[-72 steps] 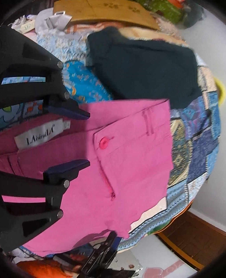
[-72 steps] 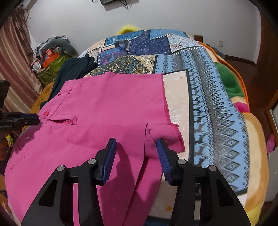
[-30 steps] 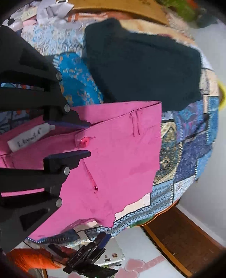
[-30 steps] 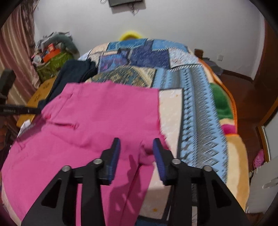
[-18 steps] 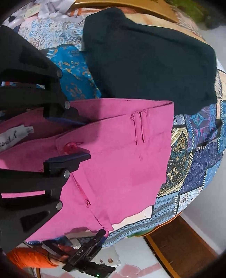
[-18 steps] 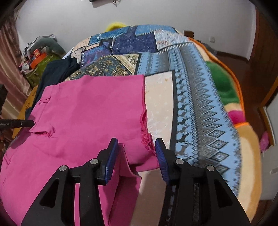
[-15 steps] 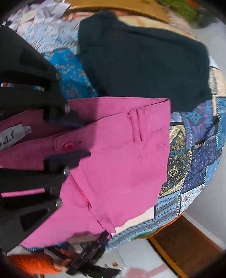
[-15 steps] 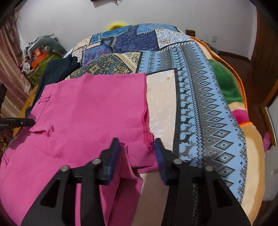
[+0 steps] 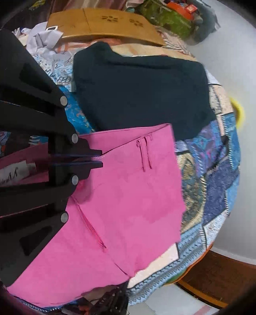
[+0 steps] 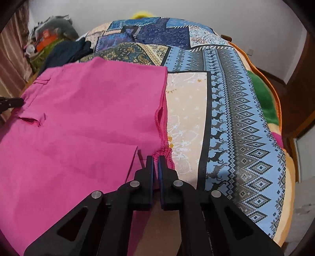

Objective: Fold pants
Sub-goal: 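Close left gripper on waistband while right gripper pinches the leg hem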

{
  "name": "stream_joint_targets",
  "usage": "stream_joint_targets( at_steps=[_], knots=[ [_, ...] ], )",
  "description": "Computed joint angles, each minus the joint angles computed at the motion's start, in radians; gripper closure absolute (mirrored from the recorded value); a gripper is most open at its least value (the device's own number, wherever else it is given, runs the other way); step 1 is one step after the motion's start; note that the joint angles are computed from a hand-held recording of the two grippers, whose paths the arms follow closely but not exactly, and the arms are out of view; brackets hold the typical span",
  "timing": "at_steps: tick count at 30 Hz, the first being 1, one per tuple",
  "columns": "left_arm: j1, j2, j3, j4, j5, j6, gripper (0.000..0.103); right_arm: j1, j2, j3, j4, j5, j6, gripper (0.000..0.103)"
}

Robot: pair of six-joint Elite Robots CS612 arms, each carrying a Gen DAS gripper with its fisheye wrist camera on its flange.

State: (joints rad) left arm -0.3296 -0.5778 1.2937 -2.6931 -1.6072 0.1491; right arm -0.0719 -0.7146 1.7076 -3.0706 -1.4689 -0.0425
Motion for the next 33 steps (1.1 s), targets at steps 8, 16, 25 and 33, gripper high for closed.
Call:
stream_joint_targets(
  at_steps=[8, 16, 25, 33],
  knots=[
    [0.002, -0.017, 0.030, -0.058, 0.014, 0.041, 0.094, -0.001, -0.013, -0.007, 0.042, -0.005, -0.024, 0.096],
    [0.027, -0.009, -0.019, -0.091, -0.024, -0.018, 0.070, -0.017, -0.053, 0.009, -0.057, 0.030, -0.003, 0.069],
    [0.039, 0.074, -0.189, 0.047, -0.067, -0.061, 0.060, -0.010, 0.000, -0.103, -0.072, 0.037, -0.004, 0.046],
    [0.040, 0.150, -0.314, 0.149, -0.083, -0.077, 0.060, -0.008, 0.093, -0.267, 0.118, 0.028, -0.013, 0.046]
  ],
)
